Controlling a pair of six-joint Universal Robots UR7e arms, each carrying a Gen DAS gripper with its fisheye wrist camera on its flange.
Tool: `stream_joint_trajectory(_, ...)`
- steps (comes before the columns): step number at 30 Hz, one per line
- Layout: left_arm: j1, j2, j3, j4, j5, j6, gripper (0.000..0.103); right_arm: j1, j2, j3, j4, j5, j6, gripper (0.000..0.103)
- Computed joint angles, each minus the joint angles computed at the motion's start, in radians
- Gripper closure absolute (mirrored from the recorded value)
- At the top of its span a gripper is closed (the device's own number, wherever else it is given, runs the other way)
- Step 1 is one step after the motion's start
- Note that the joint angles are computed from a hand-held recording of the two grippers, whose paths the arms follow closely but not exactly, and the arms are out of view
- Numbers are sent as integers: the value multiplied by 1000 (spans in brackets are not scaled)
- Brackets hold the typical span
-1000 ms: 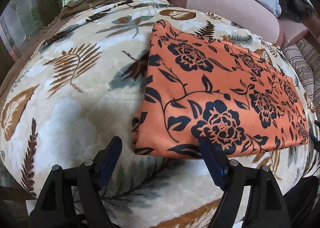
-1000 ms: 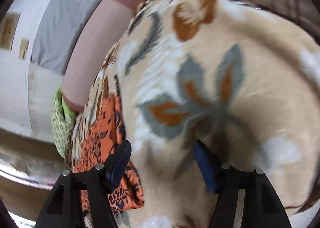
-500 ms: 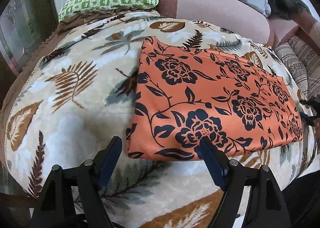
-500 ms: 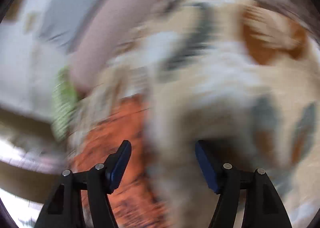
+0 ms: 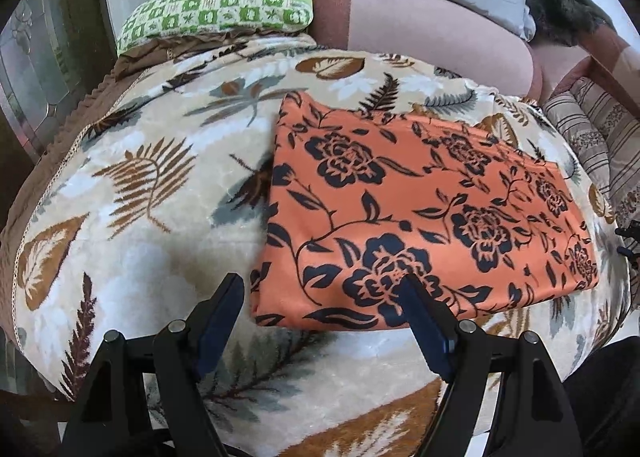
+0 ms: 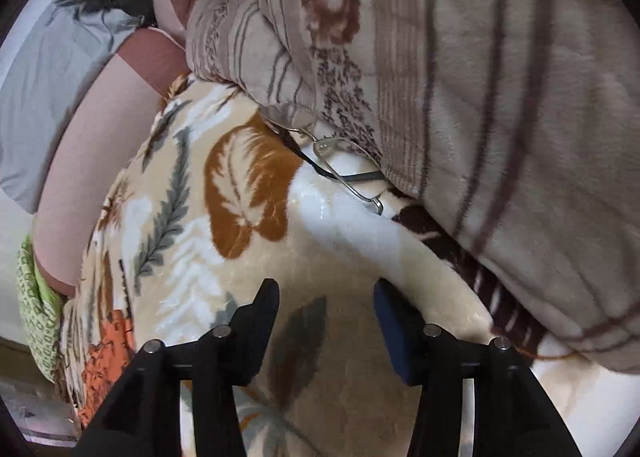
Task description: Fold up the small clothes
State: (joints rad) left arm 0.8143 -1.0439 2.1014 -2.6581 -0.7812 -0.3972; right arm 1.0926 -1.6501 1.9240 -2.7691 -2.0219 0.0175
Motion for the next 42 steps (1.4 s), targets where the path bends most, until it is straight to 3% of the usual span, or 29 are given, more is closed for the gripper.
stream_joint_trajectory(2,-4,4,-7,-2,-8,6,22,44,-5,4,48,77,-93,46)
stream_joint_trajectory(4,-11,16,-15,-23,-16,21,22,69,-15,3,145,220,-131,36)
stream_joint_trajectory(7,-16,44,-32,-45,-34,48,22,88,15,18,244,455,-135,33)
stream_joint_trajectory(9,-16,62,-49,-35,-38,44,22,88,29,50,239,511,-115,33)
stream_joint_trajectory(13,-13,86,-71,-24,-60,46,22,79,141,40,199,478,-73,33)
stream_joint_trajectory(14,-14,91,-74,-21,-57,53,22,66,154,36,194,498,-61,33)
stream_joint_trajectory(18,-9,101,-85,-17,-62,63,22,46,234,-49,290,541,-53,33)
stream_joint_trajectory(21,-2,112,-93,-38,-70,60,22,55,235,-60,353,566,-128,33)
stream_joint_trajectory(22,0,119,-98,-48,-73,63,22,63,246,-60,350,543,-133,33)
stream_joint_trajectory(23,2,131,-108,-52,-77,62,22,64,245,-53,346,511,-120,35)
stream_joint_trajectory(27,-1,181,-153,-37,-75,48,22,48,250,-37,294,562,-59,34)
stream_joint_trajectory(33,-24,229,-197,15,-31,-4,22,86,225,0,262,543,-90,34)
stream_joint_trajectory(35,-24,232,-206,25,-40,-21,22,85,212,14,258,483,-76,34)
stream_joint_trajectory(42,-28,240,-223,45,-41,-42,22,64,191,31,259,517,-63,35)
